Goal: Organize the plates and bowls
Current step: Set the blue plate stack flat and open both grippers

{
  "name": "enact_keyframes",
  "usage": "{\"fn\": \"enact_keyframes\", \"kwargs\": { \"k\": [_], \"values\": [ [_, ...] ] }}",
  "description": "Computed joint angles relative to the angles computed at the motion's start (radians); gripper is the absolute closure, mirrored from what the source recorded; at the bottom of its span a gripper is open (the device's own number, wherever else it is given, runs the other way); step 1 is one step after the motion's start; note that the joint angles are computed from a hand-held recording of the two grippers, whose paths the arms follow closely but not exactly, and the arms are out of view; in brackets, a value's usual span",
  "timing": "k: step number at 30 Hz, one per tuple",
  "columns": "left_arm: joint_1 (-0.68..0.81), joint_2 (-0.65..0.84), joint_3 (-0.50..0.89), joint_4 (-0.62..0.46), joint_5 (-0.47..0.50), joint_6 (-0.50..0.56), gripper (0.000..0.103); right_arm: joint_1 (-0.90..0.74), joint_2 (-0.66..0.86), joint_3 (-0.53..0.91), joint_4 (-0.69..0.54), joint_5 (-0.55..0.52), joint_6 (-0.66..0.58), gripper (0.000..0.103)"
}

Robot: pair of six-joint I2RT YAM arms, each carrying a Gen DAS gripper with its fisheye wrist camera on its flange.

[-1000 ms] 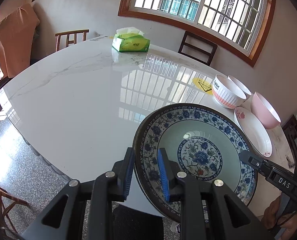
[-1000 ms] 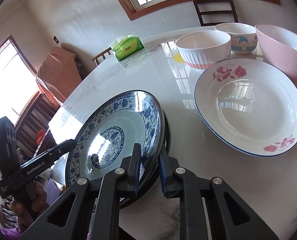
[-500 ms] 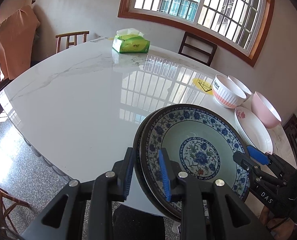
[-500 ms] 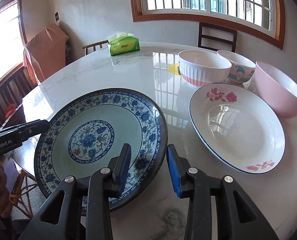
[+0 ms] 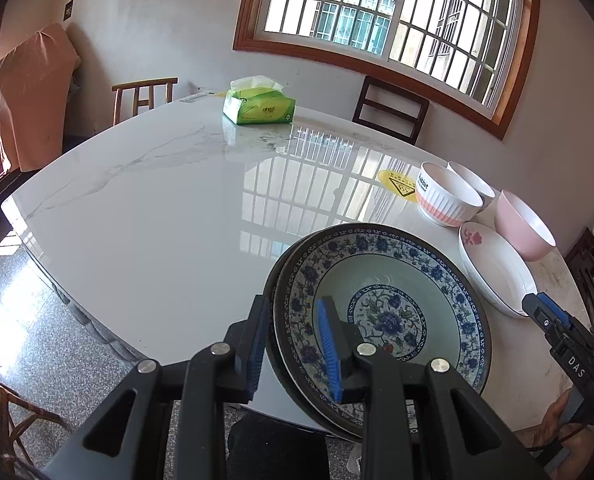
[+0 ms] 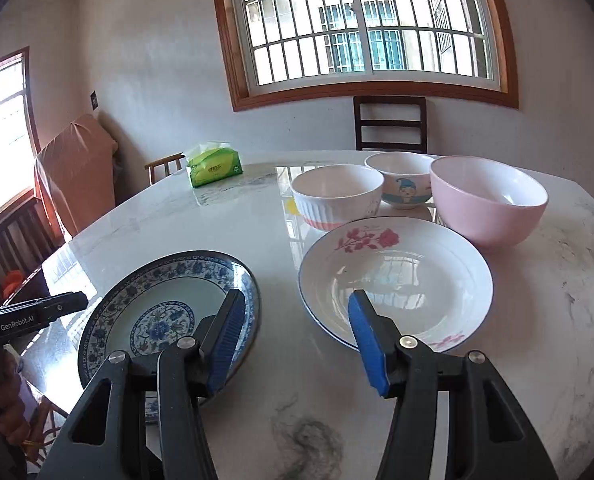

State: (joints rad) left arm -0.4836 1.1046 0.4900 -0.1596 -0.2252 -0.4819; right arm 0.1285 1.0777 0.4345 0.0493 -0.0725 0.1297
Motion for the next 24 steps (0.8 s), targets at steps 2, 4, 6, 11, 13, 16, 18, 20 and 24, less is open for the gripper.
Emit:
{"fn": "enact_keyframes", "kwargs": {
  "k": [2,4,6,11,13,16,18,20,24],
  "values": [
    [-0.023,0.007,0.007,-0.005,-0.014,-0.004,0.077,-0.009,0.004,0.001,-0.034,0.022,-0.024,0.062],
    [-0.043,0.017,0.014,-0.011,-0.023,-0.009,0.077,0.018,0.007,-0.004,-0.051,0.061,-0.037,0.067],
    [-0.055,0.017,0.016,-0.017,-0.026,-0.015,0.077,0.074,0.021,-0.008,-0.051,0.126,-0.057,0.073],
    [-0.066,0.008,0.017,-0.029,-0.025,-0.018,0.077,0.184,0.062,-0.007,-0.038,0.221,-0.056,0.074],
    [-0.071,0.002,0.015,-0.030,-0.030,-0.018,0.077,0.211,0.094,0.006,-0.040,0.243,-0.050,0.074],
    [-0.075,-0.002,0.018,-0.036,-0.028,-0.017,0.077,0.240,0.116,0.015,-0.034,0.254,-0.038,0.075],
    [-0.081,0.003,0.026,-0.037,-0.027,-0.015,0.076,0.268,0.121,0.018,-0.035,0.287,-0.038,0.075],
    [-0.096,0.019,0.039,-0.039,-0.035,-0.012,0.076,0.282,0.125,0.021,-0.040,0.290,-0.036,0.075],
    [-0.133,0.061,0.091,-0.042,-0.036,-0.008,0.076,0.305,0.149,0.031,-0.037,0.323,-0.061,0.076]
  ]
}}
